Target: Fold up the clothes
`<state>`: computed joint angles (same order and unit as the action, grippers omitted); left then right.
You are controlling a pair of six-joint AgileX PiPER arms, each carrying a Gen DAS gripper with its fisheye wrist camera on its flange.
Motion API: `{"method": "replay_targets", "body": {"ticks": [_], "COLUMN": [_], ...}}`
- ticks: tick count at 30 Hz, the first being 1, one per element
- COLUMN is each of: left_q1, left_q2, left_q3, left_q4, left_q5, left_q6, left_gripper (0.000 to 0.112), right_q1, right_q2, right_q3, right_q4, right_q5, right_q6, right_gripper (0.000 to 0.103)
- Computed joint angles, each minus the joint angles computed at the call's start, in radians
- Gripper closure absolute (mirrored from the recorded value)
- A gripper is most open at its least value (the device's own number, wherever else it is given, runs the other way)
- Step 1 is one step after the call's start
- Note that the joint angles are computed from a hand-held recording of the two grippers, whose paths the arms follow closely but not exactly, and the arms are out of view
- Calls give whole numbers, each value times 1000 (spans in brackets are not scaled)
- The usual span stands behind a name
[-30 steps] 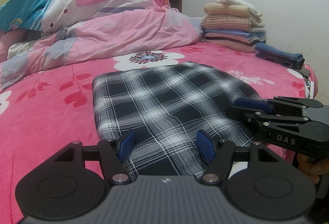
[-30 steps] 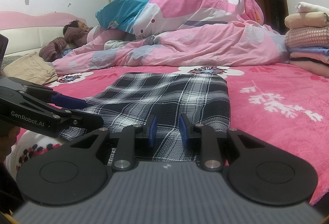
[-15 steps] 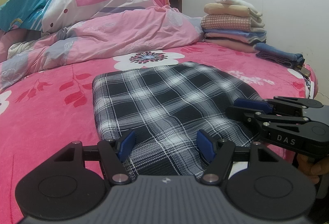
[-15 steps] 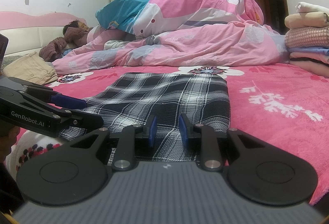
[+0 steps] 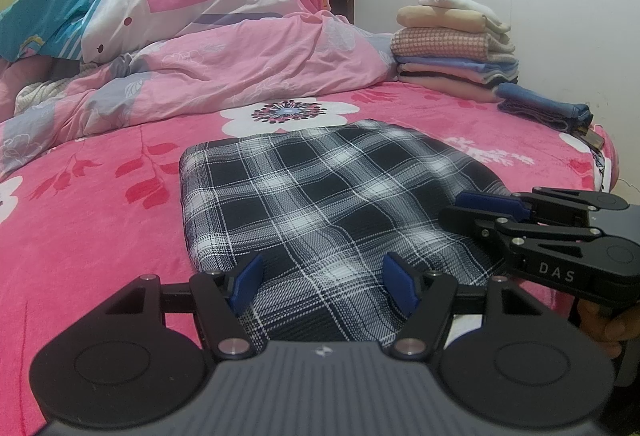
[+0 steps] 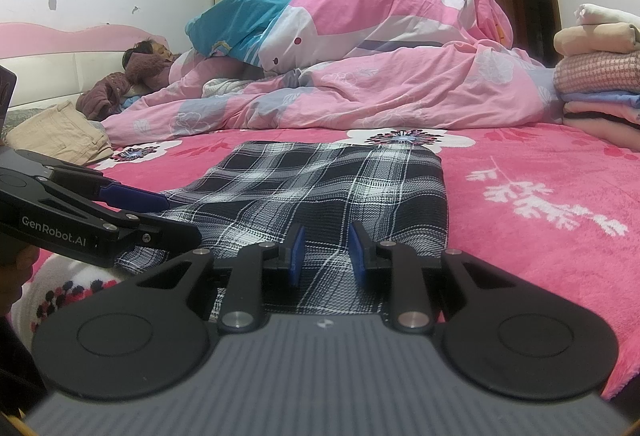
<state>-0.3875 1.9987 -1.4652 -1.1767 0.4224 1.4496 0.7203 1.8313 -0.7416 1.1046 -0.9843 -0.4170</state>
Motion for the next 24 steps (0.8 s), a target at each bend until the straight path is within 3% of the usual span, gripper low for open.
{"method": "replay_targets", "body": {"ticks": [8, 12, 15, 19, 22, 24], "left_q1": [-13, 2, 12, -13, -29, -33], "left_q2": [-20, -88, -68, 52, 178, 255], "left_q3": [-14, 60, 3, -233, -474, -612], "left_q4": [133, -22, 9, 292, 520, 587], "left_q5": [-16, -31, 10, 71, 175, 254], "left_q6": [-152, 29, -17, -387, -687, -798], "left_gripper": [45, 44, 42, 42, 43, 43], "right_q1": [-22, -16, -49, -154, -275, -367], "right_q2": [-58, -158, -215, -244, -225, -191], "right_q3": [36, 80, 42, -59, -187, -303], "right_q4": [-45, -42, -2, 47, 132, 279], "right_q5": [46, 75, 142, 283, 455, 601], "right_q6": [72, 87, -58, -251, -422, -622], "right_gripper": [80, 76, 76, 76, 76, 76]}}
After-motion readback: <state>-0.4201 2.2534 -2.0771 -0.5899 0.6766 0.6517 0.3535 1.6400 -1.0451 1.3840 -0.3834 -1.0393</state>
